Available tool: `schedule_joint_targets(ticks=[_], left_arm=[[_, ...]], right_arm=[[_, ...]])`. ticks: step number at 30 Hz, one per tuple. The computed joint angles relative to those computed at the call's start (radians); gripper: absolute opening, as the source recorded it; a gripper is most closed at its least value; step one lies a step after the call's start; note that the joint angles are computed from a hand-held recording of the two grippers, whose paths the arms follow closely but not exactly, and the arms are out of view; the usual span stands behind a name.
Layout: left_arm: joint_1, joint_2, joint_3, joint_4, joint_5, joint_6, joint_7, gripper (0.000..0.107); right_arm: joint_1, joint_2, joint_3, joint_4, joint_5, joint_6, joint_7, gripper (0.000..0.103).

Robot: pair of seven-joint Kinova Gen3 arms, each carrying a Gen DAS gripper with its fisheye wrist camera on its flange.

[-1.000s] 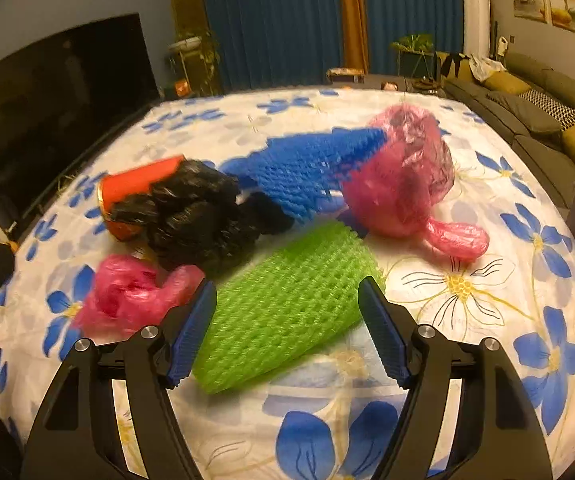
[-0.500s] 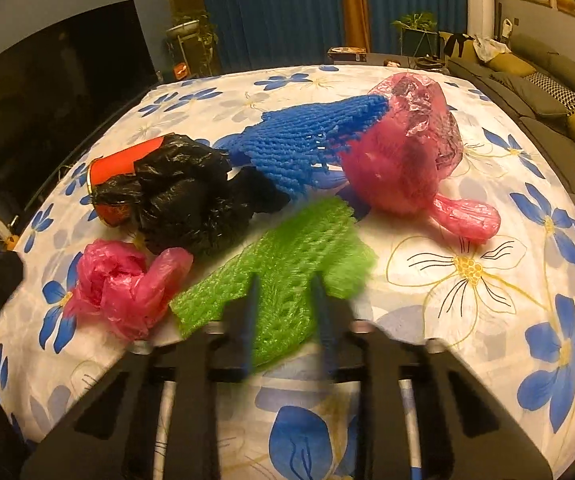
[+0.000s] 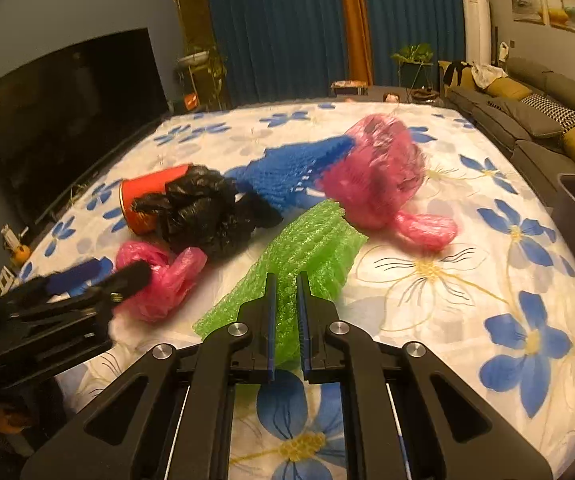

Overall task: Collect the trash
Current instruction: 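Grasp the green mesh sleeve with the right gripper while the left grasps the pink bag, then carry the green mesh sleeve and pink bag over the grey bin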

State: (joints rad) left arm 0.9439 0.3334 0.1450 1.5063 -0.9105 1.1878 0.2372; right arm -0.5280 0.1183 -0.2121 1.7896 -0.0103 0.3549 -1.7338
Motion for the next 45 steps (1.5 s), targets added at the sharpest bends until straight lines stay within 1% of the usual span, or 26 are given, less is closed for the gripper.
schedule_joint_targets(ticks=[2, 3, 5, 6, 8, 10, 12, 15, 19, 22, 25, 28, 35, 41, 45], left_arm=[[-0.005, -0.004, 0.002, 0.007, 0.001, -0.018, -0.004, 0.056], [-0.005, -0.006, 0.003, 0.012, -0.002, -0.027, -0.005, 0.051], [-0.005, -0.007, 0.007, 0.014, -0.006, -0.043, -0.019, 0.033], [-0.001, -0.004, 0.009, 0.009, -0.009, -0.04, -0.028, 0.032], [0.006, 0.001, 0.008, 0.001, -0.012, -0.034, -0.037, 0.024], [0.014, -0.002, 0.006, 0.002, -0.014, -0.031, -0.03, 0.022], [0.028, -0.01, 0.007, 0.006, -0.024, -0.02, -0.009, 0.021], [0.063, -0.033, 0.017, 0.021, -0.067, -0.003, 0.045, 0.02], [0.101, -0.04, 0.041, 0.008, -0.12, 0.059, 0.079, 0.02], [0.121, -0.033, 0.054, -0.021, -0.155, 0.096, 0.08, 0.02], [0.139, -0.016, 0.056, -0.065, -0.183, 0.121, 0.054, 0.02], [0.153, 0.01, 0.049, -0.116, -0.198, 0.127, 0.014, 0.02], [0.19, 0.091, -0.004, -0.27, -0.206, 0.099, -0.116, 0.02], [0.207, 0.177, -0.063, -0.434, -0.184, 0.055, -0.258, 0.02], [0.209, 0.243, -0.095, -0.559, -0.151, 0.03, -0.359, 0.02]], right_arm=[[0.007, -0.018, -0.002, 0.016, -0.011, -0.009, 0.008, 0.01], [0.01, -0.025, -0.004, 0.022, -0.016, -0.012, 0.013, 0.01], [0.019, -0.041, -0.008, 0.035, -0.033, -0.018, 0.029, 0.01], [0.021, -0.05, -0.009, 0.041, -0.038, -0.021, 0.034, 0.01], [0.027, -0.065, -0.01, 0.053, -0.051, -0.029, 0.047, 0.01], [0.03, -0.079, -0.01, 0.064, -0.057, -0.036, 0.051, 0.01], [0.04, -0.1, -0.008, 0.08, -0.083, -0.047, 0.076, 0.01], [0.053, -0.132, 0.0, 0.105, -0.147, -0.065, 0.135, 0.01], [0.056, -0.17, 0.024, 0.132, -0.224, -0.08, 0.202, 0.01], [0.05, -0.194, 0.049, 0.151, -0.277, -0.087, 0.253, 0.01], [0.033, -0.222, 0.089, 0.171, -0.336, -0.094, 0.314, 0.01], [0.025, -0.253, 0.123, 0.189, -0.375, -0.106, 0.356, 0.01], [0.023, -0.303, 0.187, 0.208, -0.378, -0.124, 0.381, 0.01], [0.009, -0.328, 0.269, 0.216, -0.39, -0.139, 0.408, 0.01], [0.018, -0.34, 0.308, 0.215, -0.388, -0.146, 0.414, 0.01]])
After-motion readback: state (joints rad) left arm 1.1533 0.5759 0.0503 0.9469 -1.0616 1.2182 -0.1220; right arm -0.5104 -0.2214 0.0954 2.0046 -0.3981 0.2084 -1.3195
